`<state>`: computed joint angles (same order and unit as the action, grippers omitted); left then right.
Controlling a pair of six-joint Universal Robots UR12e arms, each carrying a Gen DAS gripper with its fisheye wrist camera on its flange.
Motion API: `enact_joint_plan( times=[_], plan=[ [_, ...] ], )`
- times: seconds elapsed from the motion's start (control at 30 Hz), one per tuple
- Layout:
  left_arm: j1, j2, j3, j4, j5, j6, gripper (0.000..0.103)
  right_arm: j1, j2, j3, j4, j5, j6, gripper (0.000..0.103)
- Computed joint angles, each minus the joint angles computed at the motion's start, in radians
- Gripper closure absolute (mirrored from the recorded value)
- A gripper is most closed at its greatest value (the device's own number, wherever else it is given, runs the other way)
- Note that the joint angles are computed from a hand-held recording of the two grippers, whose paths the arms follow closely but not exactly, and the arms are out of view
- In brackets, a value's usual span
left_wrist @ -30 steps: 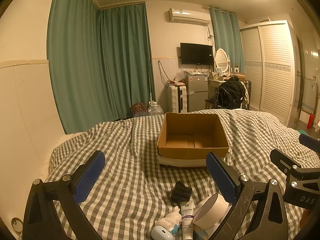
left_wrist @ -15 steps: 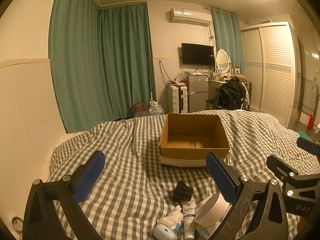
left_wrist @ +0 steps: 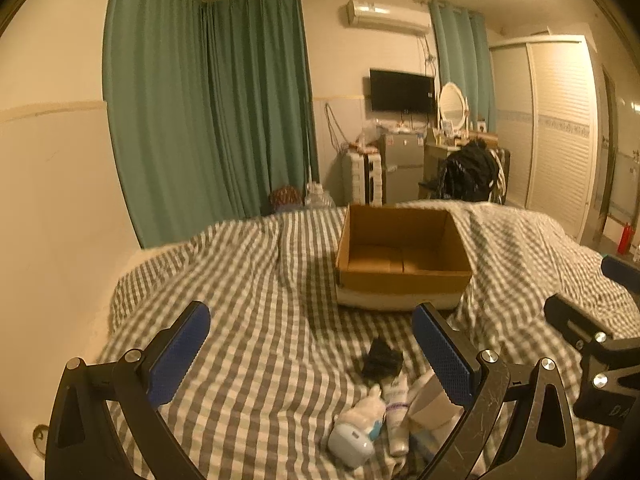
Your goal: Organize objects
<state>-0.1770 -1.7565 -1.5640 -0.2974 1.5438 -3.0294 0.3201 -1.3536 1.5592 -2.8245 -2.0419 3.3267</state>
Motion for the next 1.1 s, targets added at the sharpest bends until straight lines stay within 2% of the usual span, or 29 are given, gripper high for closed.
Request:
enact_joint_plan(
  times=[0.2,0.47,0.63,0.73,0.9,0.97,1.03,1.1],
  plan=[
    [0.012,-0.002,-0.009,-0.091,-0.011,0.017,0.000,-0.005,0.002,0.004,0.067,0.030,0.016,0.000],
    [0.004,-0.035,-0.017,-0.206,-0.007,0.067,0.001,-0.023,0.023,0.009,0.229,0.085,0.063,0.002],
    [-0.004,-0.058,-0.004,-0.279,-0.015,0.091,0.009,-0.037,0.034,0.005,0.292,0.132,0.082,0.010],
    [-0.004,-0.065,0.006,-0.314,-0.024,0.099,0.010,-0.047,0.037,0.001,0.329,0.167,0.086,0.017],
    [-0.002,-0.047,-0.012,-0.344,-0.051,0.139,0.010,-0.052,0.042,-0.004,0.338,0.201,0.058,0.027],
    [-0.005,-0.045,-0.013,-0.367,-0.045,0.156,0.016,-0.055,0.041,-0.002,0.341,0.230,0.050,0.037],
    [-0.007,-0.051,-0.005,-0.406,-0.039,0.167,0.033,-0.059,0.042,-0.002,0.336,0.263,0.044,0.053],
    [-0.004,-0.059,0.003,-0.439,-0.049,0.162,0.045,-0.058,0.040,0.001,0.328,0.275,0.031,0.056]
  ],
)
